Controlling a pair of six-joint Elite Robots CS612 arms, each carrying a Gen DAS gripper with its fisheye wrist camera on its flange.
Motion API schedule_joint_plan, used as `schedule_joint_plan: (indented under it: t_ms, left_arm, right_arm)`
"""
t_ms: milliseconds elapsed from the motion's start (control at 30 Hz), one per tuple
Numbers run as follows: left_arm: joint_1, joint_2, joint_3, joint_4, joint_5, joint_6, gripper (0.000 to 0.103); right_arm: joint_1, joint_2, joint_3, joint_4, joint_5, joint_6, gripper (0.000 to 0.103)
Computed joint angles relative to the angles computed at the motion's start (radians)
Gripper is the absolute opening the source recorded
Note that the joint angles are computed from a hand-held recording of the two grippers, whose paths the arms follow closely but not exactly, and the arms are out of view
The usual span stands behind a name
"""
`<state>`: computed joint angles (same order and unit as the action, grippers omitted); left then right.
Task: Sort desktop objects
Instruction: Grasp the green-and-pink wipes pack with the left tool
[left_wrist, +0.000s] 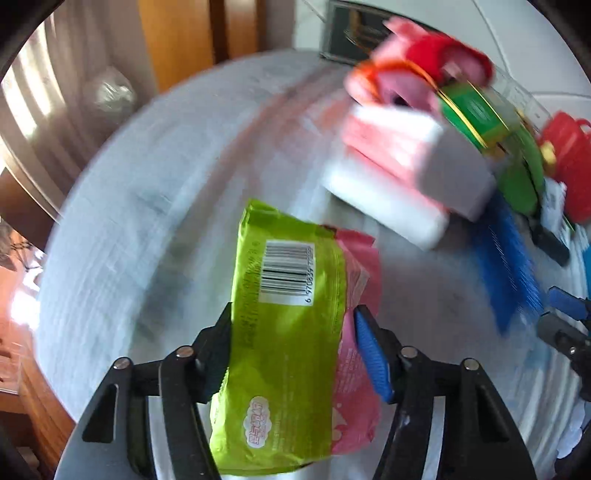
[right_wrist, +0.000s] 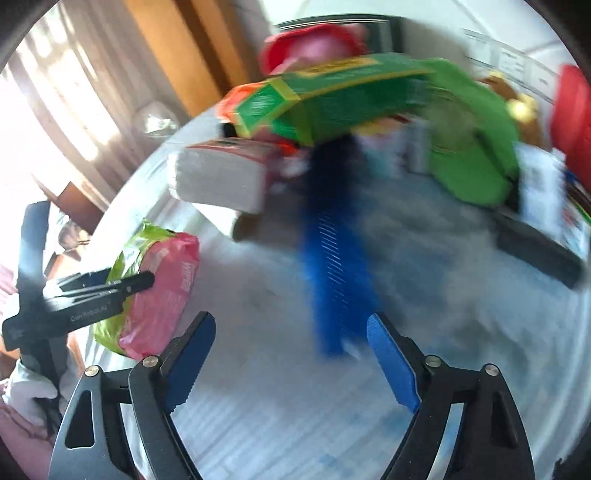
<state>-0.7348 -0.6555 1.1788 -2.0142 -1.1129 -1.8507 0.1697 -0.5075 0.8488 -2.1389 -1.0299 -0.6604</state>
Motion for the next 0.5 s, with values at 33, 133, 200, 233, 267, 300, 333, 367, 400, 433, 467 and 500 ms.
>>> schedule_joint_plan:
  t_ms: [33, 133, 200, 233, 267, 300, 333, 367, 400, 433, 467, 500]
  left_arm:
    - [0.003, -0.018, 0.032, -0.011, -0.001, 0.002, 0.061]
    - [0.020, -0.040, 0.109, -0.127, -0.018, 0.038, 0.063]
    - [0.017, -0.053, 0.143, -0.157, -0.010, 0.049, 0.070]
    - [0.019, -0.053, 0.146, -0.162, -0.004, 0.059, 0.079]
    - [0.024, -0.050, 0.144, -0.160, -0.003, 0.074, 0.083]
    - [0.027, -0.056, 0.166, -0.181, 0.000, 0.092, 0.089]
    - [0.033, -0.055, 0.171, -0.195, 0.002, 0.113, 0.091]
    - [0.035, -0.056, 0.176, -0.206, 0.006, 0.136, 0.091]
    - [0.043, -0.062, 0.194, -0.219, 0.010, 0.158, 0.092]
    - [0.043, -0.071, 0.204, -0.211, 0.013, 0.164, 0.092]
    - [0.043, -0.074, 0.206, -0.196, 0.014, 0.167, 0.092]
    - [0.040, -0.083, 0.214, -0.192, 0.007, 0.159, 0.092]
  right_arm:
    - [0.011, 0.011, -0.016, 0.006, 0.007, 0.005, 0.085]
    - [0.045, 0.065, -0.094, 0.029, 0.022, 0.051, 0.085]
    - [0.067, 0.100, -0.139, 0.012, 0.004, 0.089, 0.085]
    - [0.074, 0.115, -0.160, 0.012, -0.002, 0.103, 0.085]
    - [0.082, 0.131, -0.182, 0.014, -0.007, 0.117, 0.080]
    - [0.088, 0.143, -0.198, 0.009, -0.002, 0.131, 0.073]
    - [0.093, 0.150, -0.209, 0.019, 0.002, 0.131, 0.050]
    - [0.100, 0.154, -0.223, 0.054, 0.003, 0.119, 0.047]
    - [0.103, 0.150, -0.219, 0.069, 0.006, 0.113, 0.047]
    - [0.105, 0.140, -0.207, 0.094, 0.016, 0.094, 0.047]
    - [0.107, 0.121, -0.181, 0.135, 0.027, 0.054, 0.047]
    - [0.107, 0.104, -0.154, 0.151, 0.029, 0.023, 0.047]
